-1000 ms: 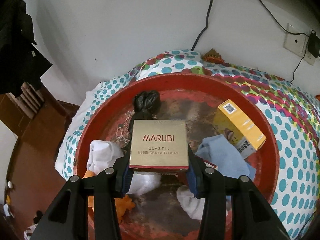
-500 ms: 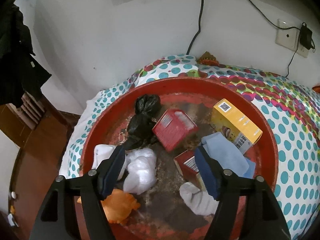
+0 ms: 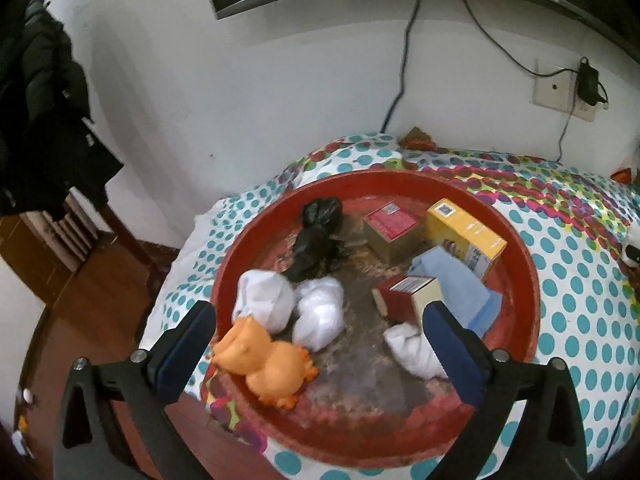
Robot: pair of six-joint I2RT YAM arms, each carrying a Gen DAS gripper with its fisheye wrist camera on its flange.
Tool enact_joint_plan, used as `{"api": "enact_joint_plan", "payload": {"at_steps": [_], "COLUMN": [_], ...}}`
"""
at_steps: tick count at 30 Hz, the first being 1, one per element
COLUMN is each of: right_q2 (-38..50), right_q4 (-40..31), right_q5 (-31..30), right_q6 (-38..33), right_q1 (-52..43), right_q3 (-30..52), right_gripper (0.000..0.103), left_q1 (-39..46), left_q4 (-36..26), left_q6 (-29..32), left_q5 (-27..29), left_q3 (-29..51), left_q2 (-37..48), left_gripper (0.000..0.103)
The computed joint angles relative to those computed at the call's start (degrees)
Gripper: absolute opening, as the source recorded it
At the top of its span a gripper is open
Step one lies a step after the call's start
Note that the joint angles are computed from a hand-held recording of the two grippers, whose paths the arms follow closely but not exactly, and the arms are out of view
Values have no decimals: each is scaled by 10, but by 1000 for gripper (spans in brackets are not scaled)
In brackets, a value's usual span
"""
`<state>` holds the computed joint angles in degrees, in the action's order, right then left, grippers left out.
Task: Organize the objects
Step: 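Withdraw the left gripper while the right gripper carries the white sock toward the tray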
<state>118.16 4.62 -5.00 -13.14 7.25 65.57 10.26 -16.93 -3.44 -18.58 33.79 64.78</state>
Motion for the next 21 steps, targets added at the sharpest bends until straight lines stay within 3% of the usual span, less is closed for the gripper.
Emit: {"api": "enact_joint_plan", "payload": {"at_steps": [12,21], "right_q2": [-66,-120], "right_q4": [-48,-96], "right_q5": [-6,8], "right_q6": [28,48], "right_q1": [31,122], "right_q3": [-8,7], "right_gripper": [34,34], "left_q1": [76,110], "left_q4": [-2,-10], "left_q6": [26,66], "left_q5": [48,67], "left_q3": [-66,-108], "left_q2": [-80,-155], "left_gripper": [103,103]}}
